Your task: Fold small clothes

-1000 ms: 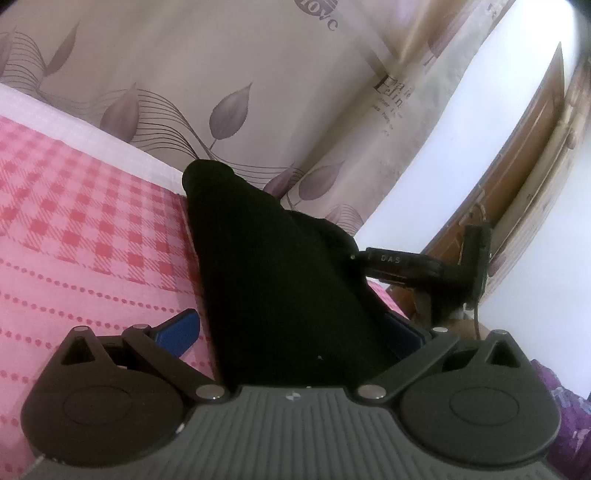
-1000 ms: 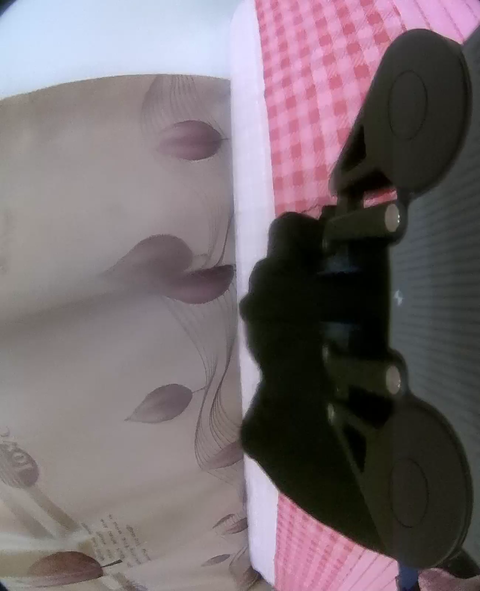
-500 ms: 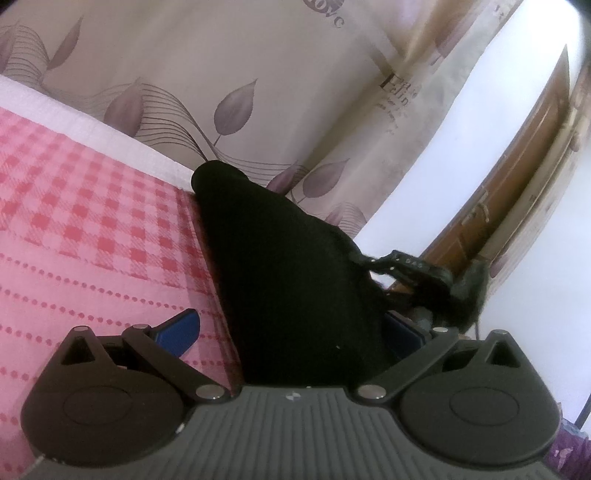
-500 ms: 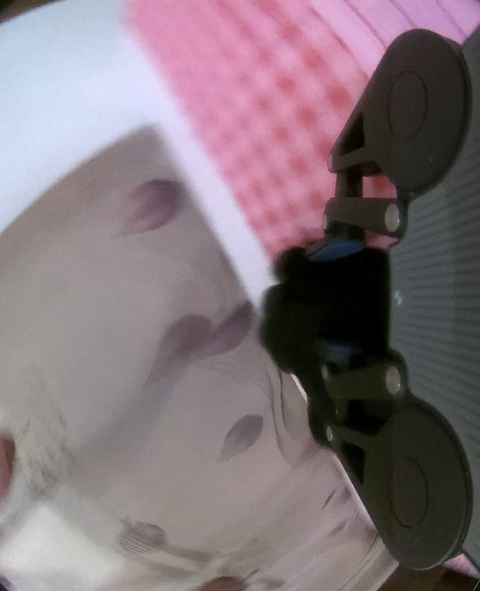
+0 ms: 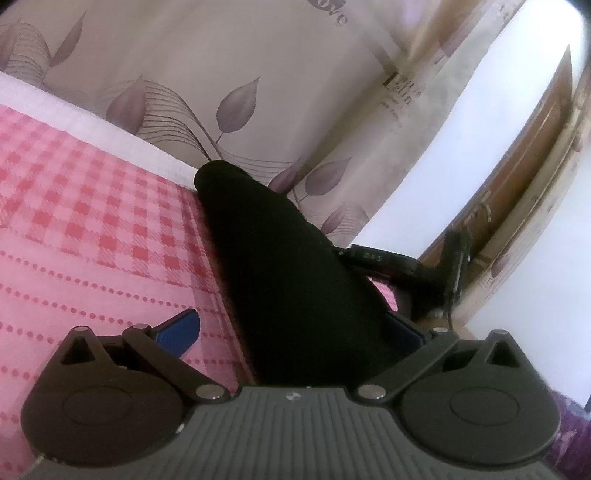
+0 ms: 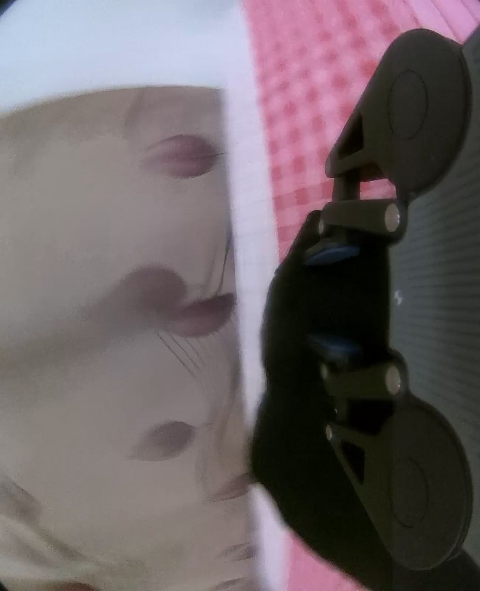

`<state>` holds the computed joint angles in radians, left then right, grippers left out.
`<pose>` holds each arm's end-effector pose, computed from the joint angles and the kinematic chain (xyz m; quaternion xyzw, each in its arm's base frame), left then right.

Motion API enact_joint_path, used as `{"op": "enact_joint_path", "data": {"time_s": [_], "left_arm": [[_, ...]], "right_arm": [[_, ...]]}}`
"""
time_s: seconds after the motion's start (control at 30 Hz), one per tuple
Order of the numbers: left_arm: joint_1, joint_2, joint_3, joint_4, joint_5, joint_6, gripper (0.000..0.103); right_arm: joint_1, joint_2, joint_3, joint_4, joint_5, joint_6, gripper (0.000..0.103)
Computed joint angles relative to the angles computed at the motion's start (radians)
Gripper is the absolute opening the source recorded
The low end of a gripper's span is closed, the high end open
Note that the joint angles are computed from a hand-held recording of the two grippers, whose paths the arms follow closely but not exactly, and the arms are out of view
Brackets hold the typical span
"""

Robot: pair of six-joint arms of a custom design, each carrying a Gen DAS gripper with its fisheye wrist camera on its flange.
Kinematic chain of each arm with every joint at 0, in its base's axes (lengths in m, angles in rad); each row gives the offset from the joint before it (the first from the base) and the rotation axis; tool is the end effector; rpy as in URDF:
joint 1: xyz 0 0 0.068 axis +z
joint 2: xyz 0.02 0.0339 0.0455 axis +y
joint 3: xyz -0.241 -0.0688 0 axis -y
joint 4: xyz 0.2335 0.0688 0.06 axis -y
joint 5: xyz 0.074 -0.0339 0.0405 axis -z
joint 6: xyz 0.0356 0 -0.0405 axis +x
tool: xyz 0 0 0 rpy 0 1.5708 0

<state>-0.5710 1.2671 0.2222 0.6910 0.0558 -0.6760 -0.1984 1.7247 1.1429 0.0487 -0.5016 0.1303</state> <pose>0.1839 -0.1205 0.1337 -0.0271 0.8199 -0.3522 0.4505 0.3716 -0.0573 0.2200 0.0162 0.8500 0.1990 0.4874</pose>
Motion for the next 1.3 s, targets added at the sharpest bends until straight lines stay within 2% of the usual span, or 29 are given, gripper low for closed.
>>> {"op": "enact_joint_path", "data": {"time_s": [0.1,0.13,0.2,0.23,0.37,0.43,0.5,0.53,0.57,0.6,0.77,0.87,0.97,1.3], "left_arm": [[0.006,0.0,0.001,-0.004,0.008,0.0,0.103],[0.007,-0.002,0.001,-0.008,0.009,0.0,0.103],[0.007,-0.005,0.002,-0.015,0.009,-0.001,0.103],[0.007,-0.006,0.003,-0.017,0.009,-0.001,0.103],[0.008,-0.007,0.005,-0.024,0.011,0.002,0.103],[0.009,-0.008,0.005,-0.025,0.012,0.003,0.103],[0.007,-0.006,0.007,-0.027,0.006,0.003,0.103],[0.006,-0.006,0.008,-0.031,0.003,0.004,0.103],[0.004,-0.008,0.011,-0.039,-0.002,0.006,0.103],[0.003,-0.014,0.013,-0.053,-0.006,0.008,0.103],[-0.017,-0.036,0.054,-0.165,-0.06,0.036,0.103],[-0.039,-0.043,0.074,-0.217,-0.105,0.057,0.103],[-0.063,-0.038,0.098,-0.263,-0.147,0.076,0.103],[-0.114,-0.016,0.142,-0.327,-0.242,0.103,0.103]], "right_arm": [[-0.036,0.017,0.029,-0.028,-0.088,0.042,0.038],[-0.067,0.007,0.032,-0.034,-0.147,0.091,0.038],[-0.121,-0.083,-0.066,0.048,-0.205,0.196,0.04],[-0.132,-0.157,-0.144,0.095,-0.195,0.213,0.042],[-0.168,-0.533,-0.446,0.059,-0.207,0.054,0.042],[-0.116,-0.709,-0.559,-0.015,-0.102,-0.042,0.041],[-0.046,-0.808,-0.639,-0.06,0.001,-0.094,0.04],[-0.024,-0.817,-0.646,-0.106,0.033,-0.123,0.04],[0.03,-0.81,-0.653,-0.13,0.115,-0.138,0.04],[0.04,-0.814,-0.658,-0.125,0.13,-0.135,0.04],[-0.032,-0.747,-0.619,-0.148,0.007,-0.095,0.043],[-0.037,-0.758,-0.622,-0.166,0.015,-0.065,0.058],[-0.067,-0.768,-0.63,-0.184,-0.022,-0.056,0.061],[-0.05,-0.776,-0.633,-0.184,0.02,-0.05,0.071]]}}
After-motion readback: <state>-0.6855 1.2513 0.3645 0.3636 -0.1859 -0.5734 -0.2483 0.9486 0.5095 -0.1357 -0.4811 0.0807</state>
